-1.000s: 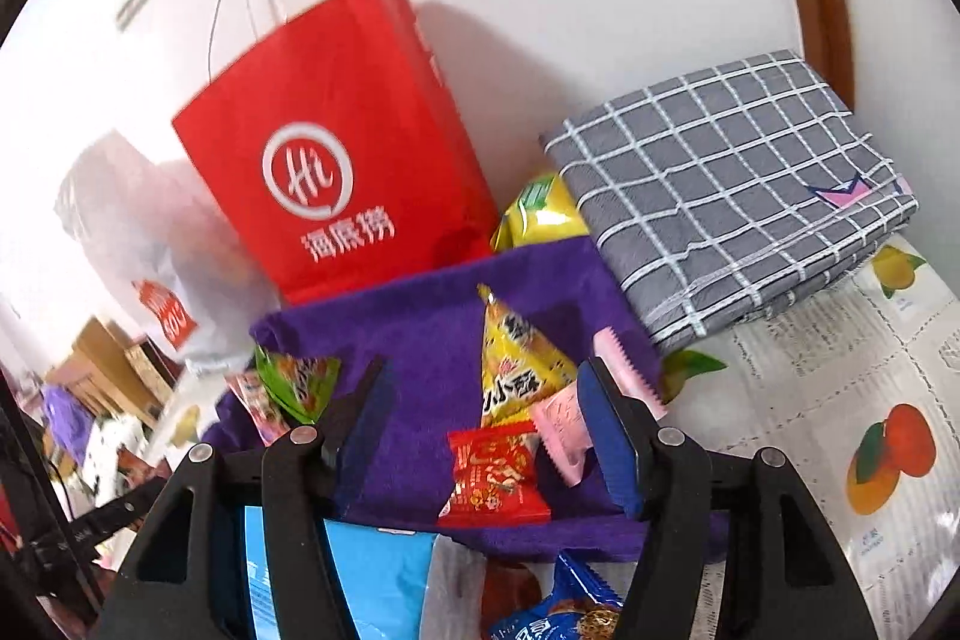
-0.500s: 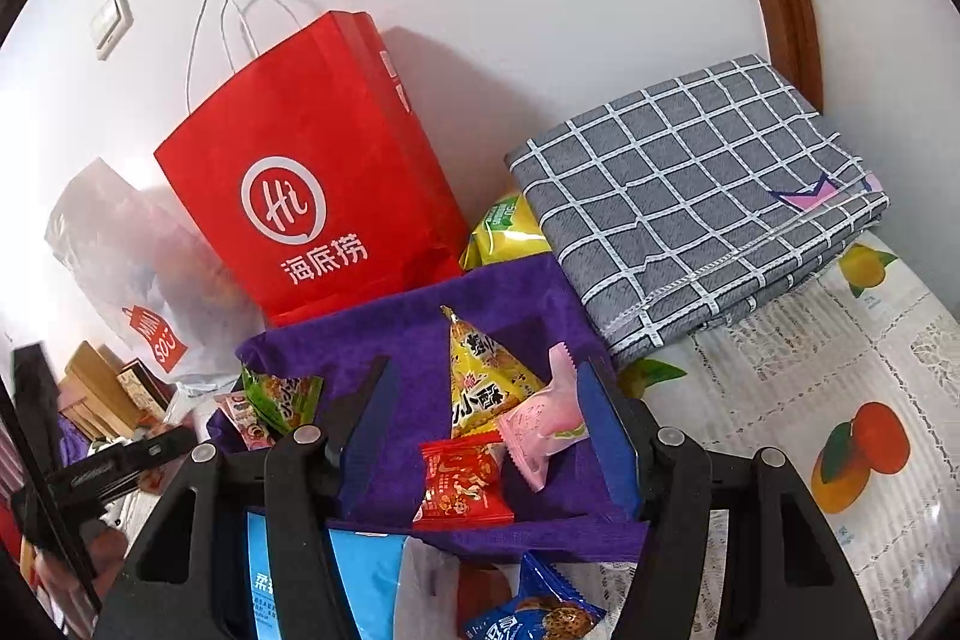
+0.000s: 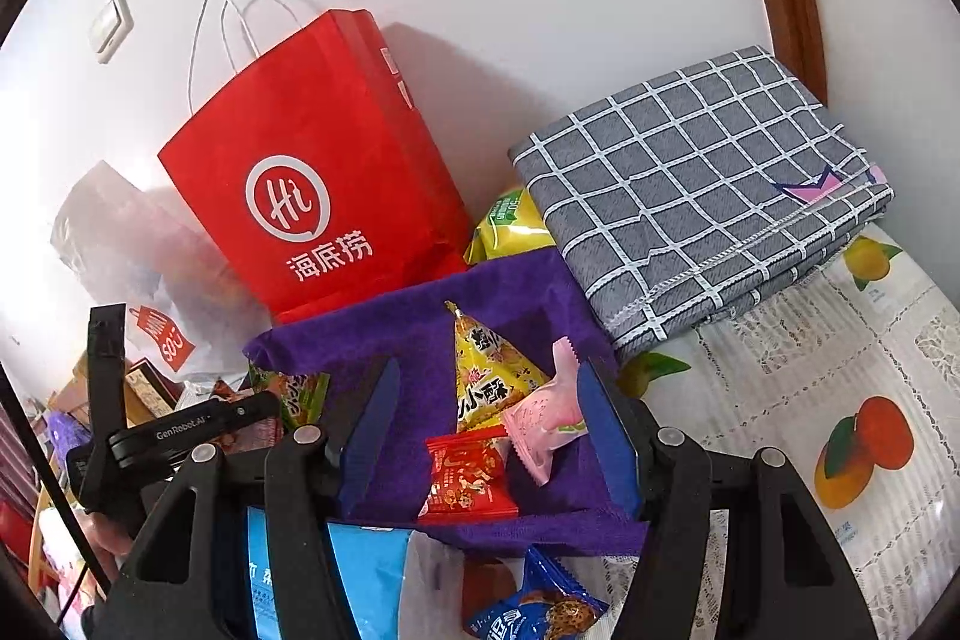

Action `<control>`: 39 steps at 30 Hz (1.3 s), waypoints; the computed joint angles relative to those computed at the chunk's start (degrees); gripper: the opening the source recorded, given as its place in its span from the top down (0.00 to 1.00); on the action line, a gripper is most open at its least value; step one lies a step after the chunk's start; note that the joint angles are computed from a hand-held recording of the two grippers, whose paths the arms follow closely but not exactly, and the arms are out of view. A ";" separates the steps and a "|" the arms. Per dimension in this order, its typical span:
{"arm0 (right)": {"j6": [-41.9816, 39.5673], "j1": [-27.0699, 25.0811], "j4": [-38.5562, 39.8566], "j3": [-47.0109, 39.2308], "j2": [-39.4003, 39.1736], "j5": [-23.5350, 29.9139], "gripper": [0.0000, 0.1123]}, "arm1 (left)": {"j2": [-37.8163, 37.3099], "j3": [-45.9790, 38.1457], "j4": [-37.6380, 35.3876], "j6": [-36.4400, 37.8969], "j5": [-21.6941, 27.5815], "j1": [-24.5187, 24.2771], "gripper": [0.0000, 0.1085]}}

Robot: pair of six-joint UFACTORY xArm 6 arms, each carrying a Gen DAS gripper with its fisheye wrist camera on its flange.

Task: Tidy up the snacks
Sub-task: 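Lower the panda-print pack onto the towel and open the left gripper, then grasp the blue cookie pack on the bed with the right gripper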

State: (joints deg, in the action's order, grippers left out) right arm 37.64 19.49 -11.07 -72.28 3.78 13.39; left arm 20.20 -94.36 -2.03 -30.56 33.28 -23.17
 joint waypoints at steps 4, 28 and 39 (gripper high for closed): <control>-0.36 0.13 0.20 0.00 -0.03 0.16 0.45 | 0.36 -0.84 -3.36 2.95 0.45 -0.33 0.28; 2.78 2.32 -10.93 -1.80 0.25 2.76 0.45 | -23.81 30.81 -7.18 9.22 -7.73 2.82 0.28; -1.61 1.65 -7.22 6.02 -4.80 3.82 0.47 | -25.74 33.33 -5.07 7.85 -11.12 1.79 0.29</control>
